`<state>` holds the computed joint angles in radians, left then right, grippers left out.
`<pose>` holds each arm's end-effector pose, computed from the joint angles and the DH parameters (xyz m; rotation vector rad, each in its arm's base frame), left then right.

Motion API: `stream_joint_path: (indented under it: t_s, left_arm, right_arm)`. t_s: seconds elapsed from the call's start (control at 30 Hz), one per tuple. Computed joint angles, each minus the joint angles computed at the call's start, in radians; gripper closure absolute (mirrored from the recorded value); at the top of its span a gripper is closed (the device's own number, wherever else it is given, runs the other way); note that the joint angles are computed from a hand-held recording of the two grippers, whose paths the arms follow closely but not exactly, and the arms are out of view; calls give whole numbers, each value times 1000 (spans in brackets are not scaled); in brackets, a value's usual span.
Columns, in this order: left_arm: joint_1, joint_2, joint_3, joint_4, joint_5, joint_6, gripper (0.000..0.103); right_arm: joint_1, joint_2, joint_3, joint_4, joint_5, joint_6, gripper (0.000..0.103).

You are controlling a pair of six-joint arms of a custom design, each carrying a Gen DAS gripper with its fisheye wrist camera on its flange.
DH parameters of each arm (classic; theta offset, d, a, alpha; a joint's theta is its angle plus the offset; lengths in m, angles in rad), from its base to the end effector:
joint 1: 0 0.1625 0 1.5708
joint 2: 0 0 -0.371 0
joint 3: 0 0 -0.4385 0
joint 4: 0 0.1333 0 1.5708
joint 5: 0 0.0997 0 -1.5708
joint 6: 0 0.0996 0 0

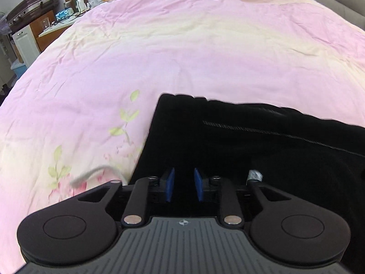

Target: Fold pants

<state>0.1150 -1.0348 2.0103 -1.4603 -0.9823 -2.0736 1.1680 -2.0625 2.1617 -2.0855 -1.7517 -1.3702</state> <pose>-0.3842 -0.2342 -0.0084 -0.2644 2.0544 -0.8428 -0.0475 -0.4058 0.3967 1.2110 -2.4163 0.1702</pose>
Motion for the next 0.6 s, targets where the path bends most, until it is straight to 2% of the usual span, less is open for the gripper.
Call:
stream_joint_path:
  t_s: [0.03,0.2,0.33,0.47,0.53,0.6]
  left_arm:
    - [5,-5,-8,6,-9,-2,87]
    - [50,-49,44,-65,34,36,87]
    - [82,-47,52,-83,53,35,88]
    - [77,-13,-8,-14,23,46,88]
    - [64,14,-50,50,17,22,88]
    - [36,57,-100,122,33,1,79]
  right_arm:
    - [20,32,6,-46,-12,18,42]
    - [99,134,39,-197,-76,108,34]
    - [131,177,66,-270,-116,136,26]
    - [146,196,30,-244,-132,162,26]
    - [144,164,19,-203,-120,161,31]
    - [149,146,3,-164,-105,167,33]
